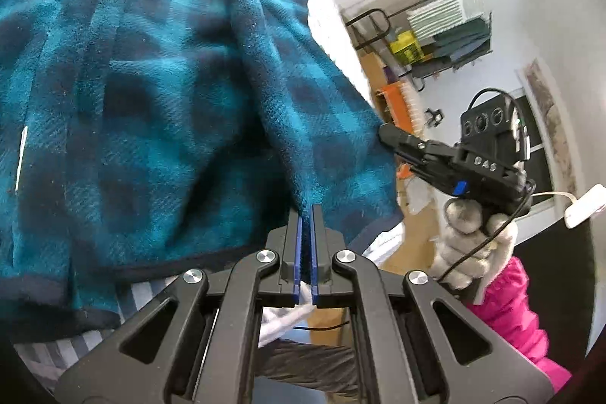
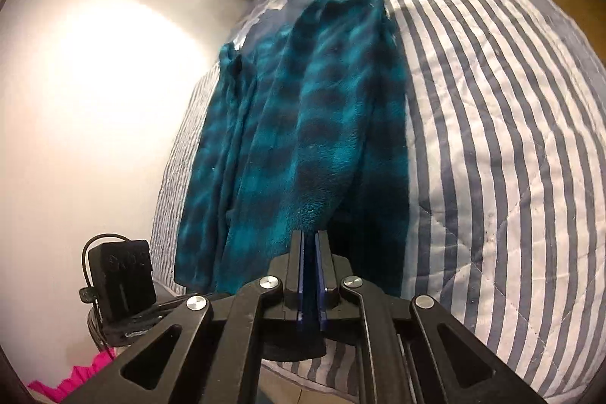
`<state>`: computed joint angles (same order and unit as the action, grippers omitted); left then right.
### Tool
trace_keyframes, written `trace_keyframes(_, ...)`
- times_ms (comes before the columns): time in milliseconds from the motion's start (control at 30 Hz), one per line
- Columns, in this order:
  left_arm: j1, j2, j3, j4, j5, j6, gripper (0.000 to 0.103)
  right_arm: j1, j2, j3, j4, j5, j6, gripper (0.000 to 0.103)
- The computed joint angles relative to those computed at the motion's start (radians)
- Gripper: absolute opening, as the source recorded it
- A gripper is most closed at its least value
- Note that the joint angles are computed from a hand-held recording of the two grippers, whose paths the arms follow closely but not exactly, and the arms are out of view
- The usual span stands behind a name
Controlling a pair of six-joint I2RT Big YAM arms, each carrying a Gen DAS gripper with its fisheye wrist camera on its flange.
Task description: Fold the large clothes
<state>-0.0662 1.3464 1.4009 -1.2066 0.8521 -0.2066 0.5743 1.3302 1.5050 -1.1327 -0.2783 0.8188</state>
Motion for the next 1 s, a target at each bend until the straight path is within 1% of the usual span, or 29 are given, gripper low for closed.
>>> trace_keyframes(33, -0.003, 0.012, 0.002, -0.022, -0.016, 0.014, 0.001, 0.001, 0.015, 0.001, -0.03, 0.003, -0.024, 0.013)
trace_keyframes(67, -0.009, 0.027, 0.001, -0.044, -0.04, 0.034, 0.001, 0.004, 0.038, 0.007, -0.066, 0.005, -0.047, 0.024)
trace_keyframes(100, -0.015, 0.031, -0.007, -0.048, -0.078, 0.048, 0.001, 0.007, 0.048, 0.001, -0.071, 0.0, -0.049, 0.025)
trace_keyframes(167, -0.028, 0.026, -0.018, -0.043, -0.127, 0.077, 0.001, 0.005, 0.062, -0.008, -0.071, -0.025, -0.059, 0.024)
trace_keyframes(200, -0.031, 0.019, -0.023, -0.037, -0.136, 0.083, 0.001, 0.0, 0.056, -0.015, -0.051, -0.03, -0.059, 0.025)
trace_keyframes(267, -0.037, 0.008, -0.018, -0.042, -0.155, 0.102, 0.001, -0.02, 0.033, -0.045, 0.042, -0.069, -0.025, 0.033)
trace_keyframes(300, -0.041, 0.003, -0.014, -0.043, -0.169, 0.11, 0.001, -0.027, 0.027, -0.052, 0.075, -0.077, -0.007, 0.033)
trace_keyframes(367, -0.051, -0.012, -0.005, -0.04, -0.222, 0.111, 0.001, -0.047, 0.034, -0.052, 0.132, -0.086, 0.023, 0.033)
trace_keyframes(433, -0.051, -0.039, -0.009, -0.021, -0.246, 0.101, 0.001, -0.06, 0.06, -0.038, 0.153, -0.078, 0.042, 0.033)
trace_keyframes(500, -0.067, -0.078, -0.021, 0.012, -0.288, 0.093, 0.001, -0.073, 0.09, -0.023, 0.167, -0.075, 0.053, 0.034)
trace_keyframes(533, -0.062, -0.092, -0.023, 0.011, -0.29, 0.109, 0.001, -0.077, 0.111, -0.012, 0.168, -0.074, 0.053, 0.034)
trace_keyframes(600, -0.088, -0.109, -0.011, 0.031, -0.299, 0.123, 0.001, -0.081, 0.152, 0.016, 0.158, -0.062, 0.049, 0.034)
trace_keyframes(633, -0.108, -0.115, -0.005, 0.05, -0.297, 0.132, 0.001, -0.088, 0.156, 0.015, 0.162, -0.066, 0.049, 0.034)
trace_keyframes(700, -0.141, -0.105, 0.008, 0.059, -0.291, 0.15, 0.001, -0.098, 0.176, 0.01, 0.189, -0.069, 0.066, 0.034)
trace_keyframes(733, -0.161, -0.082, 0.031, 0.053, -0.289, 0.146, 0.001, -0.1, 0.191, 0.016, 0.203, -0.063, 0.072, 0.033)
trace_keyframes(800, -0.187, -0.035, 0.05, 0.042, -0.256, 0.138, 0.001, -0.1, 0.211, 0.031, 0.2, -0.028, 0.06, 0.016)
trace_keyframes(833, -0.198, -0.013, 0.057, 0.033, -0.248, 0.131, 0.001, -0.092, 0.222, 0.053, 0.171, 0.009, 0.037, 0.003)
trace_keyframes(867, -0.207, 0.008, 0.058, 0.029, -0.243, 0.123, 0.001, -0.075, 0.244, 0.1, 0.11, 0.074, -0.004, 0.002)
trace_keyframes(900, -0.214, 0.019, 0.057, 0.03, -0.242, 0.117, 0.001, -0.062, 0.253, 0.136, 0.071, 0.115, -0.044, 0.002)
trace_keyframes(967, -0.218, 0.03, 0.043, 0.041, -0.232, 0.1, 0.001, -0.042, 0.253, 0.187, 0.016, 0.2, -0.127, 0.001)
trace_keyframes(1000, -0.219, 0.032, 0.036, 0.043, -0.229, 0.099, 0.001, -0.042, 0.251, 0.191, 0.009, 0.224, -0.132, 0.001)
